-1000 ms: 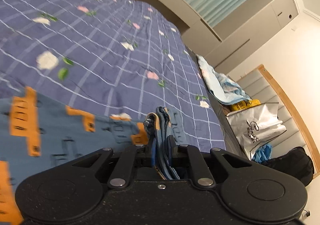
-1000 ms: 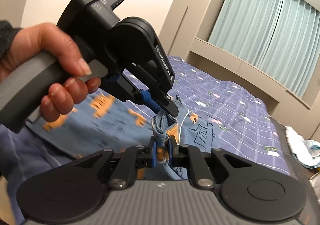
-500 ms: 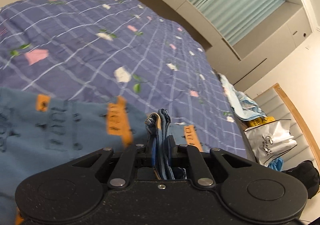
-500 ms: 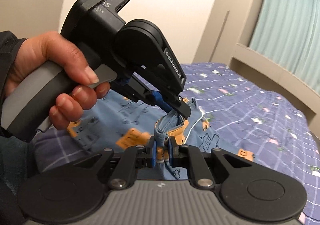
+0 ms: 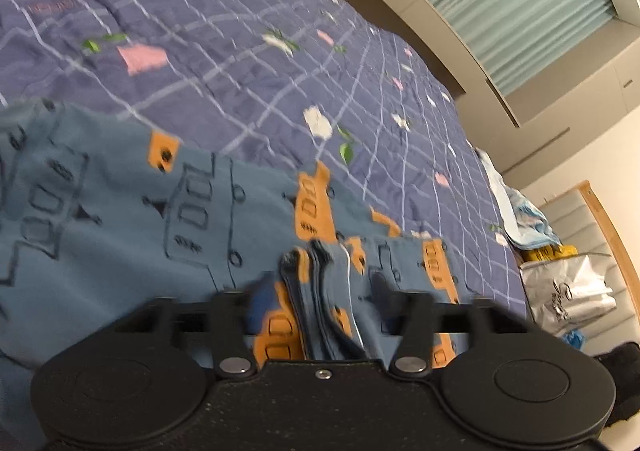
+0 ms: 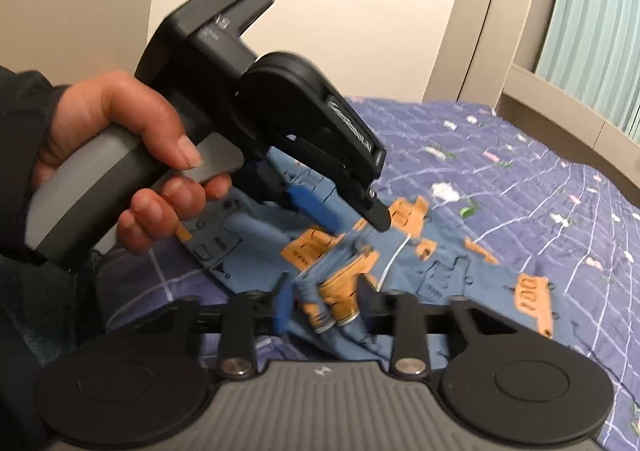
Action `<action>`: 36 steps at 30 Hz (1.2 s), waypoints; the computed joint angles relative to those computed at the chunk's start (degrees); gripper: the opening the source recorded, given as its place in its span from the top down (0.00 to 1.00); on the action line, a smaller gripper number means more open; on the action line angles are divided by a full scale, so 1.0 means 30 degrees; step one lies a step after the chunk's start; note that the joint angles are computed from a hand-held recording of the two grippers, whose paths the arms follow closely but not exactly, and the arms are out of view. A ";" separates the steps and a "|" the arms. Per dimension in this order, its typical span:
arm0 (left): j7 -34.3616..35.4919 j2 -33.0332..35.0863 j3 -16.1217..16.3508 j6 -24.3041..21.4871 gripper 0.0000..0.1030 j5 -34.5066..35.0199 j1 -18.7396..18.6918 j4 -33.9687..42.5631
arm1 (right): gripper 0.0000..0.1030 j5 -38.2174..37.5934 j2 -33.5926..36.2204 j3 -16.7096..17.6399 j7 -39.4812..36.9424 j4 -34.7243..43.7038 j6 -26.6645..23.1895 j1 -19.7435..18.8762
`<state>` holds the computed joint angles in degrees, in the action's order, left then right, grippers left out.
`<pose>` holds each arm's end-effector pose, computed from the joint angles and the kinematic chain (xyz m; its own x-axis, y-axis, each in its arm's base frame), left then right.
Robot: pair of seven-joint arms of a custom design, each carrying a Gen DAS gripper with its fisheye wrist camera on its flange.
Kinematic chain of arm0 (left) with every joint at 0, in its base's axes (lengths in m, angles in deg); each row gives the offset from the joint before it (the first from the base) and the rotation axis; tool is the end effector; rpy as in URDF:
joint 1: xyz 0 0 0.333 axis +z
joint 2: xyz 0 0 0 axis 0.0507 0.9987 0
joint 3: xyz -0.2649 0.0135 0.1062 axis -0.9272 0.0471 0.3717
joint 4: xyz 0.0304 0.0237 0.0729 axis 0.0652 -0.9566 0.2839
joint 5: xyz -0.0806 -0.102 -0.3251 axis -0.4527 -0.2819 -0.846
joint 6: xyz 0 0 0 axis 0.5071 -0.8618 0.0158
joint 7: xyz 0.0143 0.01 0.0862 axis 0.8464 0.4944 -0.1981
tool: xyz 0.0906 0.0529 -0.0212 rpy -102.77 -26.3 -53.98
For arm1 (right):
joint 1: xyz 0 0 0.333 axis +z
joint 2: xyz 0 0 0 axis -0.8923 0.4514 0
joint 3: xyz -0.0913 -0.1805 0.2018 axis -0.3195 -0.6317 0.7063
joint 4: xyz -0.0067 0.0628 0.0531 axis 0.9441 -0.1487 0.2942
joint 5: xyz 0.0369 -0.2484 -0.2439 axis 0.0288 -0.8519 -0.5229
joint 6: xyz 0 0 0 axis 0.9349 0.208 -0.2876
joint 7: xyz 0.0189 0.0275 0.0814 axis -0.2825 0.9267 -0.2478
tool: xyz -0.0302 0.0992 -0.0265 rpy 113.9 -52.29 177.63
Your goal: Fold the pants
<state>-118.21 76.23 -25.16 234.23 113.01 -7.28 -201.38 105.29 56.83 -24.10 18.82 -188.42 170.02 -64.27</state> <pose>0.5139 -0.2198 0.4145 0.4611 -0.6107 0.6437 -0.3539 -0.7918 -0.4977 0.5818 0.0334 0.4205 0.9505 -0.1802 0.2530 0.0925 -0.6132 -0.7845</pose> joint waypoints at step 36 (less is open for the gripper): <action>1.1386 0.2651 -0.0368 -1.1134 0.01 -0.4223 -0.4161 0.3768 | 0.00 -0.1673 0.7157 0.2579 1.1130 0.7772 1.0527 -0.1680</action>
<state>-84.05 84.18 -26.26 200.83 100.34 -19.76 -190.08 100.27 78.30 -16.36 52.21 -165.11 201.60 -69.30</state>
